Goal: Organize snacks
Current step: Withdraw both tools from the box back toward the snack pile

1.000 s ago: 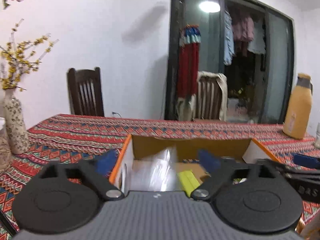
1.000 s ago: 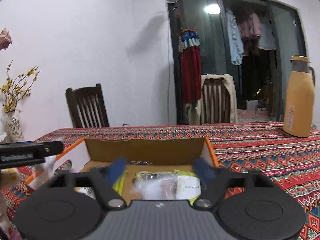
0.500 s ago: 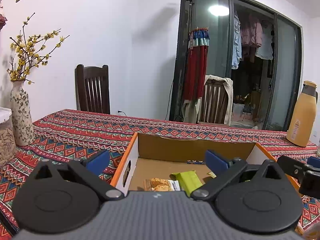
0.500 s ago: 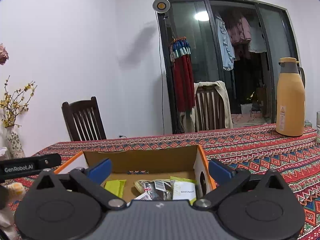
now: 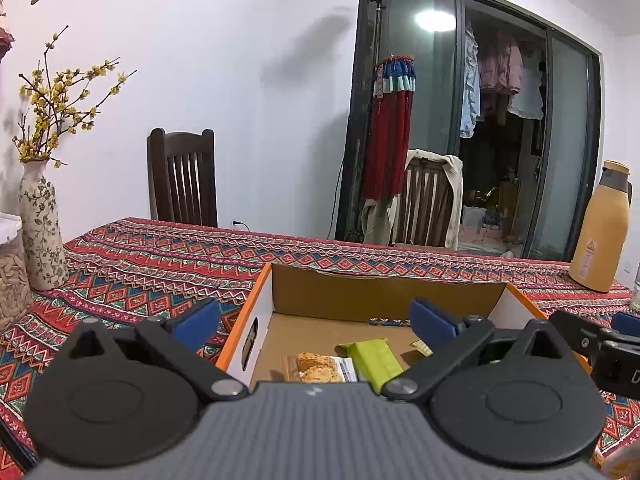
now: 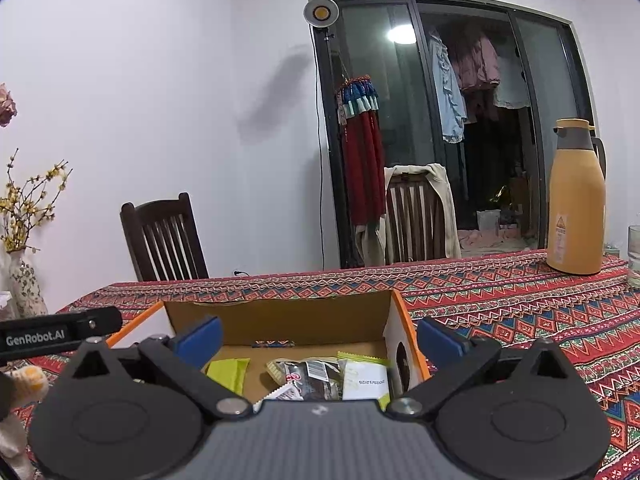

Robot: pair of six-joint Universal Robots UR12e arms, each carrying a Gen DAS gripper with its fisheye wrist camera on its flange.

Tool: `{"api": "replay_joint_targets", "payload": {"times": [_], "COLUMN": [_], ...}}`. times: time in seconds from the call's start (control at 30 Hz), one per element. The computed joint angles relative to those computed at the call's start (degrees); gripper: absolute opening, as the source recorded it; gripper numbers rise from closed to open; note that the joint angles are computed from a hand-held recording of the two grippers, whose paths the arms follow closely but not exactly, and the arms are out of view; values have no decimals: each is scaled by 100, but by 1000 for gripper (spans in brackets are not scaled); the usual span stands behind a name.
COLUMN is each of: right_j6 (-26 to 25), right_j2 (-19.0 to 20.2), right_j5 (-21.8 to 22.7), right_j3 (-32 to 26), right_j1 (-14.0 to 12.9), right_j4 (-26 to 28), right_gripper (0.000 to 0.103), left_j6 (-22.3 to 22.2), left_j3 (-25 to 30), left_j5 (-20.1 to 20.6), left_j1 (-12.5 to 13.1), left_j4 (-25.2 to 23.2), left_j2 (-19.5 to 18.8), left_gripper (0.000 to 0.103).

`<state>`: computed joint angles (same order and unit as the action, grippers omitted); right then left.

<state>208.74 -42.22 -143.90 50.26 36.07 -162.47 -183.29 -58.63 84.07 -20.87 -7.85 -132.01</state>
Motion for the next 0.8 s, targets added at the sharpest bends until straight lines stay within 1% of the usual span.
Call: {"api": "replay_joint_targets", "payload": {"times": [0.2, 0.37, 0.43, 0.47, 0.53, 0.63, 0.8], "right_j6": [-53, -124, -169, -244, -479, -689, -563], "right_j2": [-8, 0, -24, -29, -17, -17, -129], "right_j5": [-7, -17, -32, -41, -78, -147, -140], "right_j3": [25, 15, 13, 10, -24, -62, 98], "right_j1": [7, 11, 22, 35, 74, 143, 272], "right_j4": [-91, -223, -255, -355, -608, -698, -494], "right_gripper": [103, 103, 103, 103, 103, 103, 103], "left_j6": [-6, -100, -183, -239, -282, -275, -211], "left_j3": [-40, -99, -105, -127, -204, -378, -820], "left_j5": [-38, 25, -27, -76, -141, -283, -482], "left_j1": [7, 2, 17, 32, 55, 92, 141], "left_j4": [19, 107, 41, 47, 81, 143, 284], "left_j2": [24, 94, 148, 179, 256, 394, 676], "left_gripper": [103, 103, 103, 103, 103, 103, 103]}}
